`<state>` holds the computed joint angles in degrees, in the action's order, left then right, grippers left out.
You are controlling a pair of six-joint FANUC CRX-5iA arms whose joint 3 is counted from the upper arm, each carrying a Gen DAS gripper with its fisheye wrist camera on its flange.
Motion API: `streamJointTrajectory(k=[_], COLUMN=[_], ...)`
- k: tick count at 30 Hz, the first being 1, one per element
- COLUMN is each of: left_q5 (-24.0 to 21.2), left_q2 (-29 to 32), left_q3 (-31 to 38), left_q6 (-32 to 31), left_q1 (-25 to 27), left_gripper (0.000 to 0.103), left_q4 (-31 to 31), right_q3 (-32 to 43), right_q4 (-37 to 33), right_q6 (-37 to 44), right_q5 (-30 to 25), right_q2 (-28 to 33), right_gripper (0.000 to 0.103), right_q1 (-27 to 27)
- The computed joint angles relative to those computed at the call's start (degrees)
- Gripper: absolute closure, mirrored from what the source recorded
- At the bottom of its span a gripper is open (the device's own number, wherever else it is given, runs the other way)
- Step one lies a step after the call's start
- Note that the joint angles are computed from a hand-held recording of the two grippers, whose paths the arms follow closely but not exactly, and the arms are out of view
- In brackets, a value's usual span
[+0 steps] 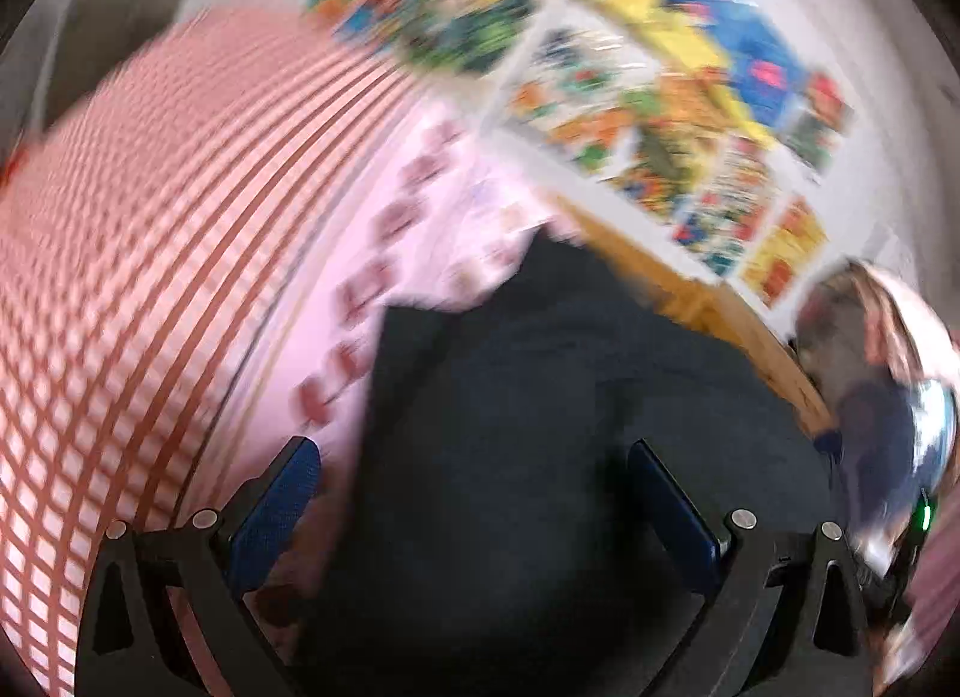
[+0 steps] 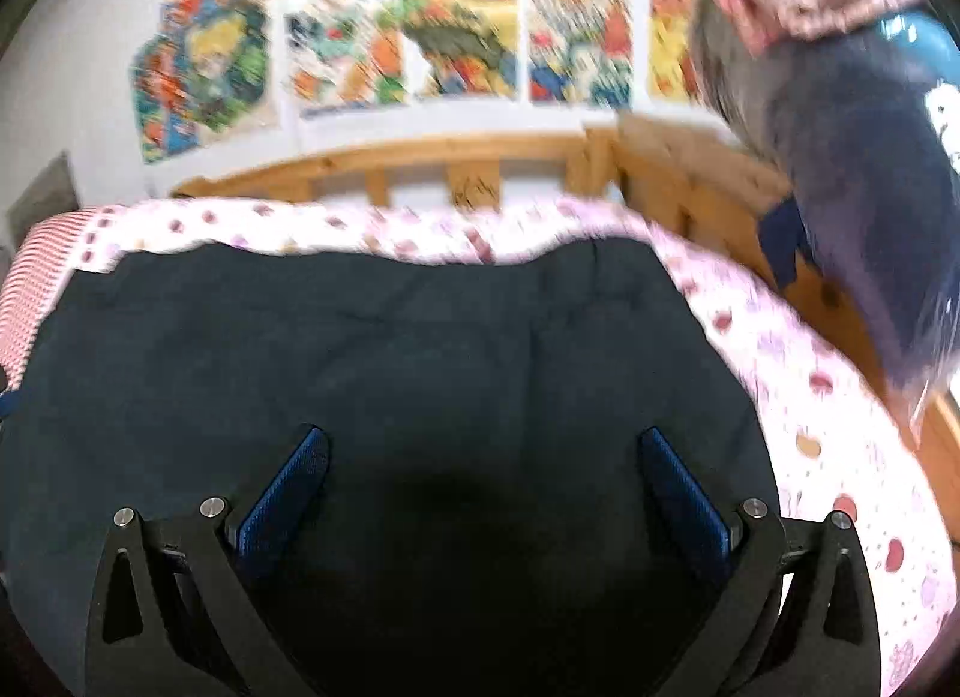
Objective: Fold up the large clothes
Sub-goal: 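Fold the jacket in half lengthwise with the left gripper toward the right gripper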
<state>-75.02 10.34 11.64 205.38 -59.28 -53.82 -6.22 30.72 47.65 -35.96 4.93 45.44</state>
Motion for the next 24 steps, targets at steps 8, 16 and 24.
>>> streamJointTrajectory(k=[8, 16, 24], left_q5=[10.22, 25.98, 30.8], left_q2=[-5.35, -11.09, -10.16], left_q3=[-6.7, -14.32, -15.8], left_q6=[-2.91, -19.55, -22.69], left_q1=[3.31, 12.49, 14.03], left_gripper=[0.0, 0.0, 0.0], left_q4=[4.2, 18.35, 21.41], right_q3=[-0.31, 1.42, 10.13], right_q4=[-3.18, -15.45, -41.98], right_q6=[2.98, 19.42, 34.86], right_q5=[1.55, 0.98, -11.03], right_q2=[-1.62, -4.94, -0.5], right_gripper=[0.002, 0.002, 0.001], right_q1=[-0.82, -6.76, -16.34])
